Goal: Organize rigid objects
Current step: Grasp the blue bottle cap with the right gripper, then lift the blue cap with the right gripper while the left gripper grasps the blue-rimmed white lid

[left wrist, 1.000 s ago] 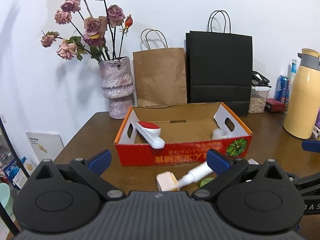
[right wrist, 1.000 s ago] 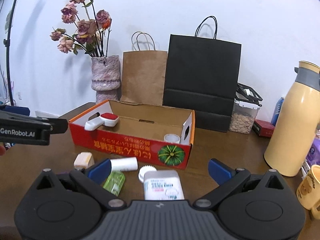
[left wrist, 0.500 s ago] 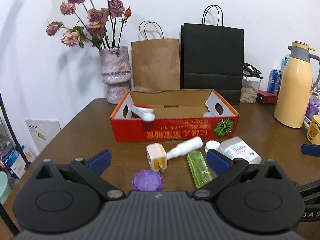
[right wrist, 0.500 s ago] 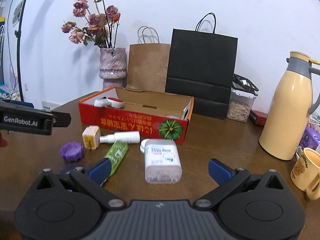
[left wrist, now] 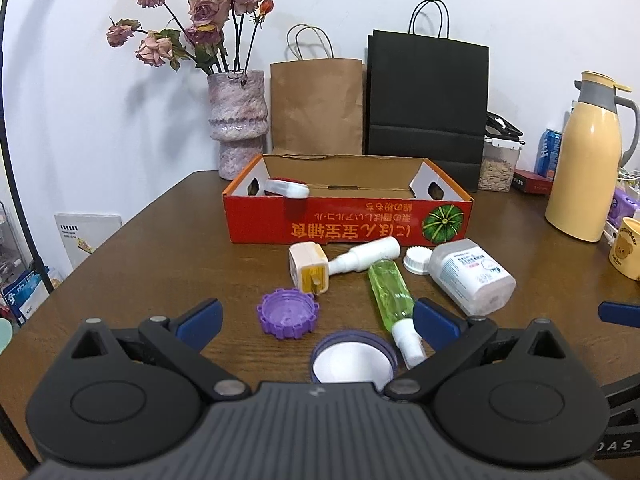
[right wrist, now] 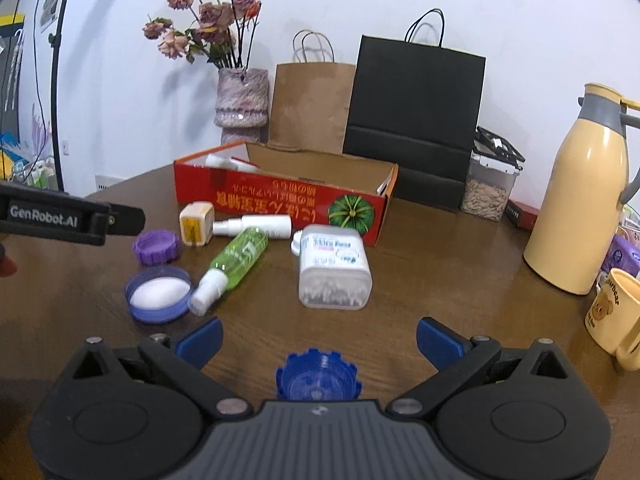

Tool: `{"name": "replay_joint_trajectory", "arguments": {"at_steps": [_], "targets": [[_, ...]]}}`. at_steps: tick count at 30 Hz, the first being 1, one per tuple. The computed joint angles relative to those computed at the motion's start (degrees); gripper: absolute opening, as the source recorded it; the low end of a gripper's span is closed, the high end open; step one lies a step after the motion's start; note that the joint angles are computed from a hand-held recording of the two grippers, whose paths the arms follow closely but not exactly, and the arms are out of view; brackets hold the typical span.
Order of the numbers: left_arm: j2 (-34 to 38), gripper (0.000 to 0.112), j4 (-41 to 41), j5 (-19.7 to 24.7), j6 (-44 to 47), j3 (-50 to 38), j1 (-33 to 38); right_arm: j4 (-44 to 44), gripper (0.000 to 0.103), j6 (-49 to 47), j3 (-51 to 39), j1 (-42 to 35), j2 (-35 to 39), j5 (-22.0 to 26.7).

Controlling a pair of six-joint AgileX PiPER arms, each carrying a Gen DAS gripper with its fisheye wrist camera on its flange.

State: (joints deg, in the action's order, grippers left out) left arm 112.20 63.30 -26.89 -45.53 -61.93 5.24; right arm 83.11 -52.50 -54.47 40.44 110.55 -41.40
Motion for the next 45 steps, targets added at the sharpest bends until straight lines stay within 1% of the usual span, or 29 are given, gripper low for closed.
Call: {"name": "replay_joint_trajectory", "arguments": {"at_steps": [6,11,19,20,21,23,25,27,28,29,34,42,45], "targets": [[0.06,0.103,-3.89,-1.53,4.46,3.1,-0.06,-0.62,0.103,1.12,1.32,-0.01,0.94,1.11],[0.33,0.103,-6.82,-1.98,8.04,4.85,-0.62,-0.66,0.103,-0.07,1.48,-1.04,2.03,2.84],[1.09,0.103,-10.1,-1.85,11.26,6.06,-1.54,-3.02,0.103,0.66,0.65,-4.2,3.08,7.37],[1.22,0.103,-10.2,-1.69,11.29,6.0,-1.65,-3.42,0.101,1.17,0.52,-4.38,3.35,7.49],[1.33,0.103,-10.26,-1.53,11.28,5.91,-1.76,-4.06,0.096,1.87,0.51,-4.59,3.52,7.69],[1.4,0.103,-10.4,-1.28,11.4,5.82,-1.94,-4.2,0.092,2.04,0.15,-5.22,3.87,8.86],[1.47,0.103,-10.41,-1.38,11.48,5.84,-2.0,-5.65,0.083,3.76,0.45,-5.46,3.79,9.27],[1.48,0.103,-10.97,-1.24,12.01,5.96,-2.29,-7.57,0.069,5.68,0.84,-5.65,3.65,9.73],[1.55,0.103,-11.13,-1.07,12.11,5.87,-2.46,-8.76,0.065,6.86,1.13,-5.83,3.5,10.14],[1.62,0.103,-11.18,-0.98,12.15,5.85,-2.58,-10.1,0.053,8.22,1.38,-5.93,3.44,10.32],[2.12,0.103,-11.38,-0.43,12.29,5.4,-2.98,-9.44,0.053,7.67,0.77,-5.14,3.81,9.37],[3.55,0.103,-11.58,1.07,11.5,3.96,-3.77,-9.91,0.053,12.03,1.03,-4.02,4.07,5.07],[4.43,0.103,-10.76,2.16,9.7,2.61,-3.97,-9.68,0.053,12.53,0.98,-3.75,4.2,4.05]]}}
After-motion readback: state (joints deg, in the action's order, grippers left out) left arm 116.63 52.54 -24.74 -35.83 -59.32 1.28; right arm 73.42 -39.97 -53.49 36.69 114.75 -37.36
